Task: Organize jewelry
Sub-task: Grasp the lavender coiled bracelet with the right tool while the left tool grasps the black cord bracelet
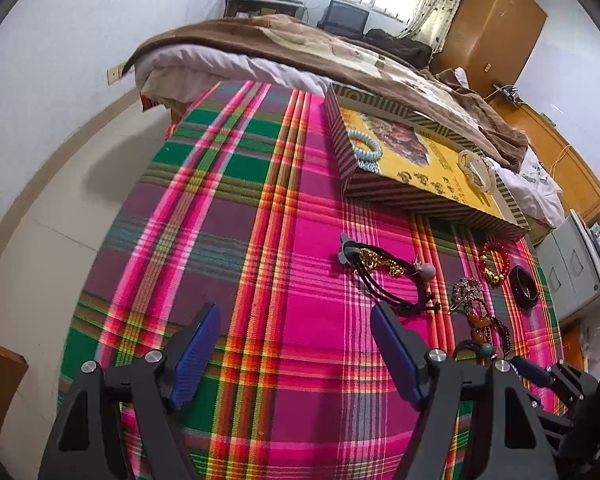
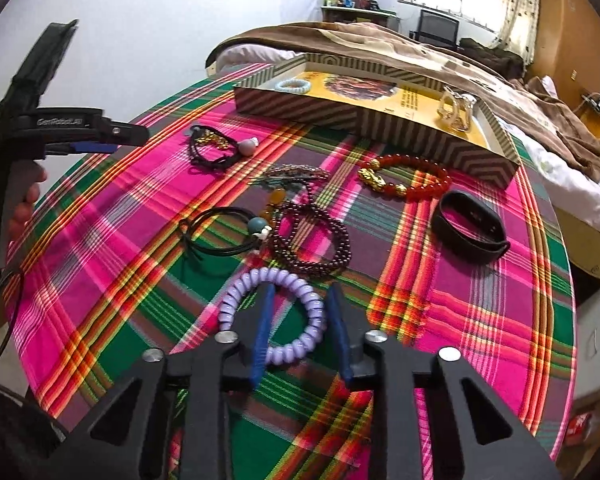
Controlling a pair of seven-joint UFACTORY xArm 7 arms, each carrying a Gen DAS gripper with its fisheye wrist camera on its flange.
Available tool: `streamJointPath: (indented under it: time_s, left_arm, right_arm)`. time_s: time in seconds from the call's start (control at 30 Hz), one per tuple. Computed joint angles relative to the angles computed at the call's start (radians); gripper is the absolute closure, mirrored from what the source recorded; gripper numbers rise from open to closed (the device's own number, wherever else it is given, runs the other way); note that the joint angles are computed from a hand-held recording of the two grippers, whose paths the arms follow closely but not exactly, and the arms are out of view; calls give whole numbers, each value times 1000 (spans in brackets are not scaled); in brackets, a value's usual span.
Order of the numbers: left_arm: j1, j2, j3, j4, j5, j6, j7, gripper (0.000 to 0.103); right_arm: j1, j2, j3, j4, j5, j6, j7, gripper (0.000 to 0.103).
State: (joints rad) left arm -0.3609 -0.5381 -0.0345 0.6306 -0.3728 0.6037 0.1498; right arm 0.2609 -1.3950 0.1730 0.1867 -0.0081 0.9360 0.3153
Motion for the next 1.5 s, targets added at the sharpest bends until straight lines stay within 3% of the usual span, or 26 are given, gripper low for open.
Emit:
streamJointPath:
  time_s: [0.03, 0.17, 0.5, 0.83, 1.03, 1.1, 1.3, 1.5]
  left_arm:
    - [-1, 5, 0, 3, -1, 2, -2, 27]
    - [-7, 29, -9, 18, -2, 3, -5, 27]
    - [-17, 125, -44, 89, 2, -23, -30, 27]
    - [-1, 203, -76, 132, 60, -88, -123, 27]
    - [2, 225, -98, 146, 113, -93, -142, 45]
    - [-1, 224, -99, 145, 123, -94, -147, 61]
    - [-10, 224, -97, 145, 135, -92, -136, 83]
    - [-26, 215, -85, 139, 117, -98, -106, 85]
  right_arm:
    - [-1, -2, 2, 0, -1, 2, 2, 91]
    - [-10, -17, -14, -8, 5, -2, 10, 93]
    - [-59, -165, -46, -37, 7, 60, 17, 93]
    - [-138, -264, -81, -51, 7, 120, 15, 93]
    - [-149, -265, -87, -55, 20, 118, 8, 93]
    - [-149, -263, -87, -57, 24, 115, 7, 93]
    - [-161, -253, -95, -56, 26, 106, -1, 93]
    - [-166, -257, -90, -57, 29, 108, 4, 93]
